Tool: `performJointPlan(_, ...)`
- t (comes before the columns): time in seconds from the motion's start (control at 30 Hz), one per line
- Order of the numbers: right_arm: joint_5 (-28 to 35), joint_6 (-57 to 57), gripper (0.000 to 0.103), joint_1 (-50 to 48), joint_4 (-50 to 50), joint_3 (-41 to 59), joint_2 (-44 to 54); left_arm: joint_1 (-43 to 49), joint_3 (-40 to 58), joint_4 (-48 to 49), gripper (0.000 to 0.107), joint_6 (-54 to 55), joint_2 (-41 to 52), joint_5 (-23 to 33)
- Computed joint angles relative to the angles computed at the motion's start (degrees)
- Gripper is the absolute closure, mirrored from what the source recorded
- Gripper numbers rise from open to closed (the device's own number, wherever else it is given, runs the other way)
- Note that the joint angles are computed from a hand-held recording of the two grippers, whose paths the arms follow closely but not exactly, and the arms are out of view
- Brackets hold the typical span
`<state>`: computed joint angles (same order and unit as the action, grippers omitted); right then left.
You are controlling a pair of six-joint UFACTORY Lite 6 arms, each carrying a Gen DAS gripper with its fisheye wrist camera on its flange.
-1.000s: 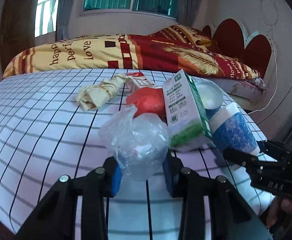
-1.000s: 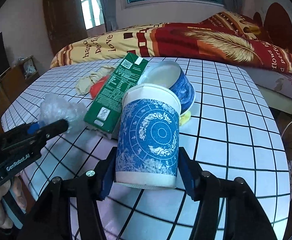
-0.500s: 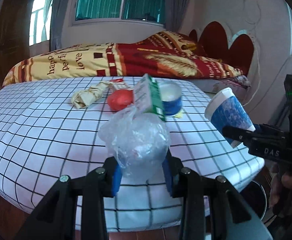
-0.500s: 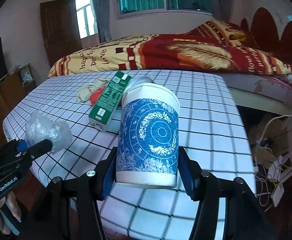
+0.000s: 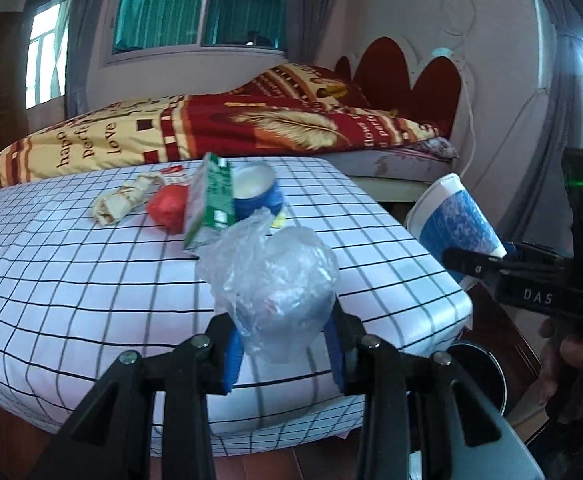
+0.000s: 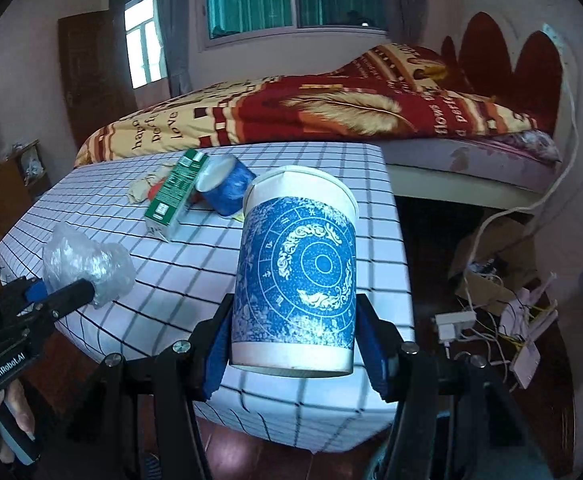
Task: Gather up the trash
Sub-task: 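Carry cup and plastic bag over the black bin and open both grippers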
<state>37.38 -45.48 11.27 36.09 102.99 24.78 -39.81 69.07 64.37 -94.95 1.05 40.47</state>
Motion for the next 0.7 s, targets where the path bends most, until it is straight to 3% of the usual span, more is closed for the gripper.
performJointPlan(0.7,3.99,-12.69,0.044,-21.08,8.13,-10.94,-8.45,-8.45,28.97,-6.27,0.071,12.05,23.04,0.29)
